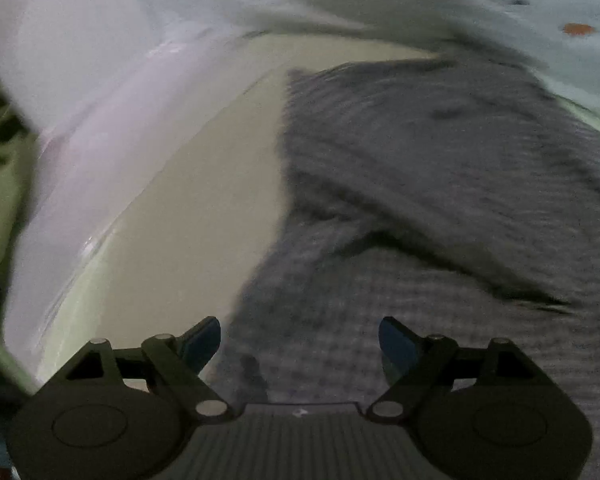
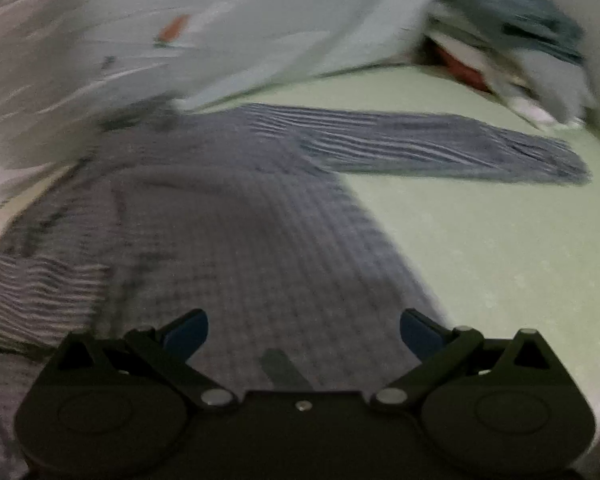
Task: Fold clothes
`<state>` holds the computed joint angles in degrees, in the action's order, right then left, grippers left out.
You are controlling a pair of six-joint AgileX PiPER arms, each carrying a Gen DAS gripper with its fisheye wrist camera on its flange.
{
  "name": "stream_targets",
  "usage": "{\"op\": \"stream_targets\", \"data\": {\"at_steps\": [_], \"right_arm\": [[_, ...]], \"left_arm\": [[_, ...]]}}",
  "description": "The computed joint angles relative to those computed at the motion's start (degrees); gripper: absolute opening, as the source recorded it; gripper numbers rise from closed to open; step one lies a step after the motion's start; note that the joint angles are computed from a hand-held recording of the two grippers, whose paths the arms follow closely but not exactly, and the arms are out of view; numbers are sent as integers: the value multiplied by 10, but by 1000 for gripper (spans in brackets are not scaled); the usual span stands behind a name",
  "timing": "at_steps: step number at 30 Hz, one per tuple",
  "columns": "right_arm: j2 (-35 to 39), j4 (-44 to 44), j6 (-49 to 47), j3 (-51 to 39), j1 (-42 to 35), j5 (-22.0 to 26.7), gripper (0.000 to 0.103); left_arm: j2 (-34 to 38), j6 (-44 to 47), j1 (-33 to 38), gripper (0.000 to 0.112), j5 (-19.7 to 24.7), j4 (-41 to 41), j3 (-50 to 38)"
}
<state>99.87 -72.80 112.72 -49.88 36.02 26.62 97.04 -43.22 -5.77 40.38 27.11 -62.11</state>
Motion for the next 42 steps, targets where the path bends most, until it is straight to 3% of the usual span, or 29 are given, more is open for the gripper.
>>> {"op": "stream_targets", "data": {"at_steps": [5,7,12,17,22,26,32,35,39,41,42], "right_arm": [[86,148,-178,-155,32,-16,102],[119,178,-230,-212,49,-12,91],[196,371,-426,-325,54,-14,66],[237,405,-463,-370,67,2,56],[229,414,-519,-361,59,-15,14],[209,425,-599,-350,49,-35,8],[155,251,-500,-316,-12,-82,8],[153,149,-437,-330,-81,-65,8],[182,105,-381,-378,-179,-34,8],[203,146,-425,-406,-212,-19,13],[208,158,-440,-409,-220,-15,29]], "left_arm": [[2,36,60,89,-19,-7,23],[11,67,76,89,-30,-23,21],[31,150,102,89,-53,-64,14],[54,177,107,92,-64,-77,2],[64,127,99,99,-61,-50,-2],[64,98,89,99,-35,-43,-27],[34,28,53,99,-12,5,-61],[3,-32,36,99,-15,31,-61],[-30,-128,0,99,3,119,-45],[-44,-162,-15,99,27,146,-30],[-51,-178,-22,99,41,154,-21]]}}
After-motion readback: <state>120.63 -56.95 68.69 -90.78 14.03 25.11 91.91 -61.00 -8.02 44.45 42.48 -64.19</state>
